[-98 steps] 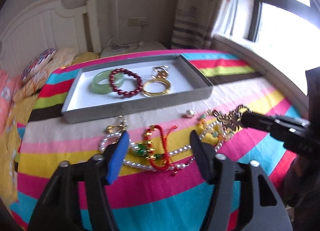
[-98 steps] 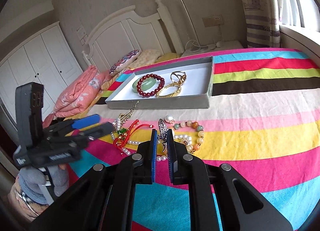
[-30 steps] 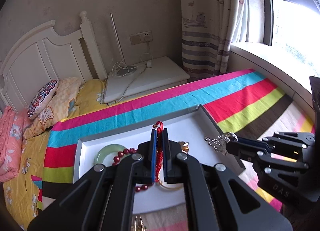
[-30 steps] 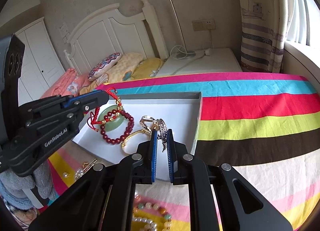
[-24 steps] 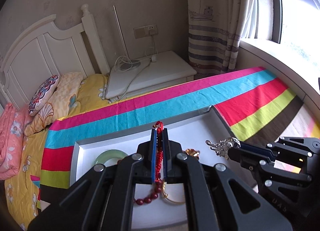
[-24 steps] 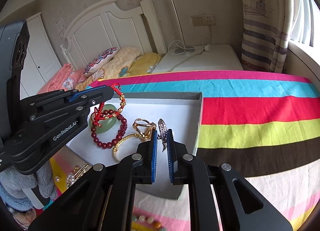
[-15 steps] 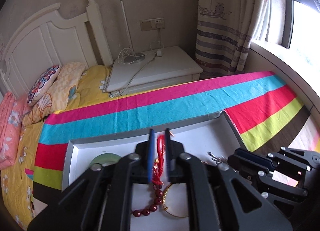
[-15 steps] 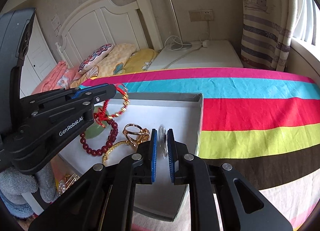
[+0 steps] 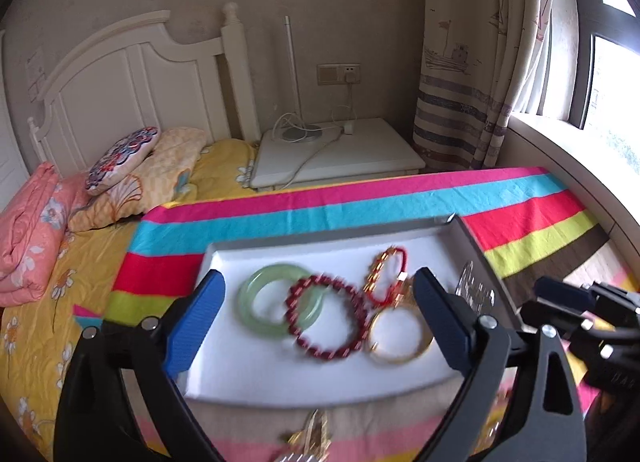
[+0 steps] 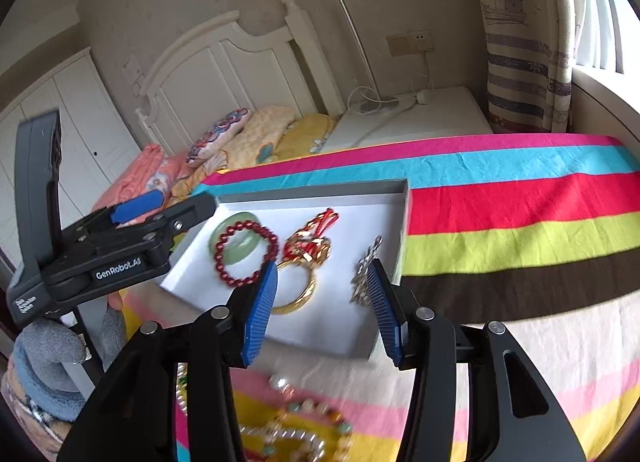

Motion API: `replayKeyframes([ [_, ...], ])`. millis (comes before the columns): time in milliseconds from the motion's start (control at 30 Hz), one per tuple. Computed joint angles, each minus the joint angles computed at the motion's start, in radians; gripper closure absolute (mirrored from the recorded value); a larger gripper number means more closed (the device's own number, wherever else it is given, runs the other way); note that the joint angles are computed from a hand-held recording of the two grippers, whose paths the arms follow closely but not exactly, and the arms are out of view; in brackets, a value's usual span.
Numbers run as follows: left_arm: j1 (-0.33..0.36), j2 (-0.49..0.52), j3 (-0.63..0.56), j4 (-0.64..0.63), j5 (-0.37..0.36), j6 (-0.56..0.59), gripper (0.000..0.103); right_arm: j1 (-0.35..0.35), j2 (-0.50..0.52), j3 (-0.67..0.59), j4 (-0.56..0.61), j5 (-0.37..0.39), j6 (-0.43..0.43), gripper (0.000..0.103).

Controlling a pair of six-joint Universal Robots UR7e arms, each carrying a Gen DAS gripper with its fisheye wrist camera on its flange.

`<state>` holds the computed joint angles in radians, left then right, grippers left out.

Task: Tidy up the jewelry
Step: 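Open both tools over the tray, dropping the silver and red pendants, then move both tools back over the pearl necklace and bead bracelet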

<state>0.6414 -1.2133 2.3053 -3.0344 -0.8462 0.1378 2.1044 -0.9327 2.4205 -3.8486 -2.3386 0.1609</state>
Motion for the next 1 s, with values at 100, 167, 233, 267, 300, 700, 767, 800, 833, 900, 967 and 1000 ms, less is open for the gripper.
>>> replayKeyframes([
  [100, -0.004, -0.116, 0.085, 0.011, 0.02, -0.009, 0.006, 0.039, 0.033, 0.028, -0.059, -0.003, 0.031, 0.056],
  [167, -0.001, -0.212, 0.144, 0.035, 0.034, -0.022, 0.004, 0.065, 0.066, 0.037, -0.08, -0.01, 0.057, 0.056],
  [233, 0.009, -0.312, 0.191, 0.087, 0.036, -0.045, 0.003, 0.087, 0.085, 0.033, -0.059, -0.018, 0.086, 0.056],
  [267, 0.018, -0.362, 0.212, 0.118, 0.033, -0.055, 0.003, 0.098, 0.095, 0.028, -0.049, -0.024, 0.095, 0.056],
  [300, 0.028, -0.398, 0.227, 0.138, 0.028, -0.061, 0.003, 0.109, 0.103, 0.023, -0.038, -0.027, 0.1, 0.056],
  [700, 0.264, -0.593, 0.267, 0.235, -0.219, -0.114, 0.003, 0.162, 0.2, -0.082, 0.179, -0.045, 0.143, 0.056],
  [767, 0.28, -0.596, 0.267, 0.221, -0.249, -0.106, 0.003, 0.168, 0.2, -0.076, 0.201, -0.068, 0.167, 0.056],
  [800, 0.288, -0.595, 0.262, 0.228, -0.264, -0.103, 0.003, 0.174, 0.199, -0.074, 0.201, -0.073, 0.167, 0.056],
  [833, 0.288, -0.589, 0.259, 0.232, -0.271, -0.107, 0.003, 0.18, 0.197, -0.075, 0.219, -0.086, 0.169, 0.056],
  [900, 0.296, -0.583, 0.253, 0.23, -0.286, -0.111, 0.003, 0.192, 0.197, -0.08, 0.255, -0.131, 0.176, 0.056],
  [967, 0.306, -0.579, 0.25, 0.224, -0.298, -0.117, 0.003, 0.188, 0.192, -0.07, 0.26, -0.128, 0.192, 0.056],
  [1000, 0.311, -0.581, 0.25, 0.219, -0.306, -0.118, 0.003, 0.187, 0.187, -0.06, 0.258, -0.125, 0.203, 0.056],
])
